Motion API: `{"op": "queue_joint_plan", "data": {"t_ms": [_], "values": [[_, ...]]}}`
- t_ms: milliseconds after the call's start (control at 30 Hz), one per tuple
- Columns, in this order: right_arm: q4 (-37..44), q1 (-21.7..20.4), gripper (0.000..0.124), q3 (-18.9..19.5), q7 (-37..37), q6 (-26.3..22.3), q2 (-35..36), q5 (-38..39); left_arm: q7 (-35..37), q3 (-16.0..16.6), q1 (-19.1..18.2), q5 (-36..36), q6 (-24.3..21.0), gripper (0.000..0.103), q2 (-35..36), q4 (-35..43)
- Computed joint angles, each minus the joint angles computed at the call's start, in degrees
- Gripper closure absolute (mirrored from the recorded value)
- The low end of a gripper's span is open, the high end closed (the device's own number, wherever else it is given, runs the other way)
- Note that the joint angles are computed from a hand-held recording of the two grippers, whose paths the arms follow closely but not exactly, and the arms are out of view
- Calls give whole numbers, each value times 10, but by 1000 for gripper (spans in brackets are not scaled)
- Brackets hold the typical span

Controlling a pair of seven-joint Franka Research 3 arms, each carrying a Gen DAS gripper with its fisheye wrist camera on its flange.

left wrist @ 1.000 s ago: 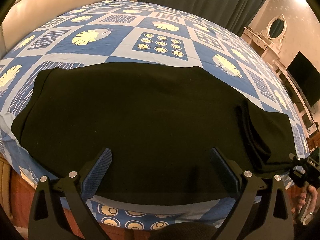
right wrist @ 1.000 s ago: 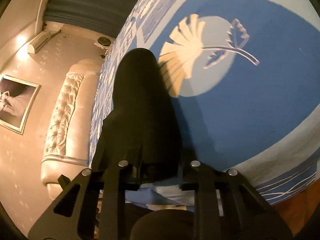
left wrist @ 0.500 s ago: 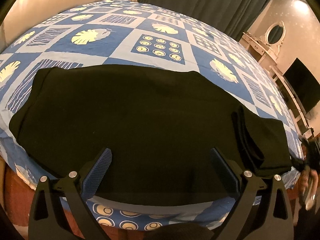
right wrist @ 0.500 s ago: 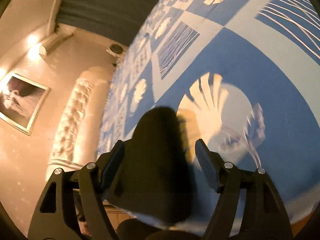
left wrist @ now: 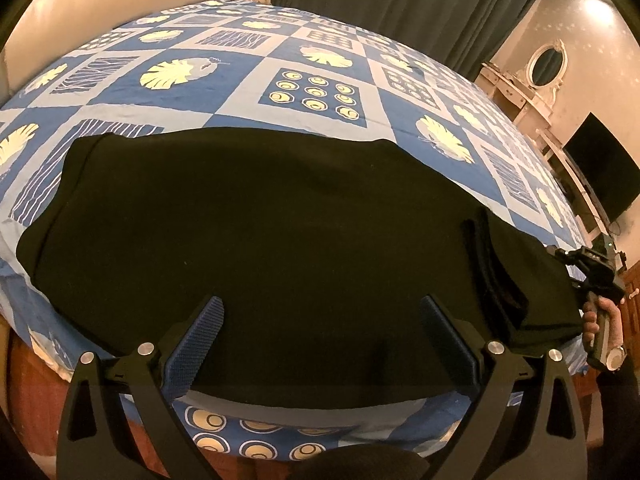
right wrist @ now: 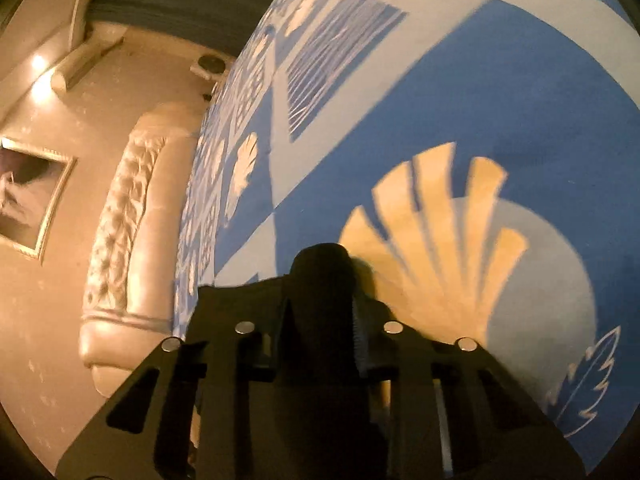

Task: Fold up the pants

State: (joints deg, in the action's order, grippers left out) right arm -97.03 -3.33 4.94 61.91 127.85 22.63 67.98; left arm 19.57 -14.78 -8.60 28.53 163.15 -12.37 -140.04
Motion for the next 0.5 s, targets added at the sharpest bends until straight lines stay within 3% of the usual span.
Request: {"op": "queue_joint_plan", "data": {"t_ms": [167,233,267,300,400,500], "values": [[1,0,101,1,-11,2,3,3,0,0,2,7,7,6,-10,-16],[-12,4,92,-2,-4,14,-12,-5,-18,-8,14,22,5,6,-20,-22],[-22,8,88,-5,1,35,-23,-7,-27,-8,18,26,7,6,-25,-26],[-47,20,80,-8,5,86,-49,-8,-29,-3,18,22,17,6,-32,-34],[-112,35,78,1,-61,161,-116,69,-32,4,29,12,47,6,-57,-58],[-137,58,78,3,-114,119,-145,112,-50,-12,58,32,45,6,-81,-70]]}}
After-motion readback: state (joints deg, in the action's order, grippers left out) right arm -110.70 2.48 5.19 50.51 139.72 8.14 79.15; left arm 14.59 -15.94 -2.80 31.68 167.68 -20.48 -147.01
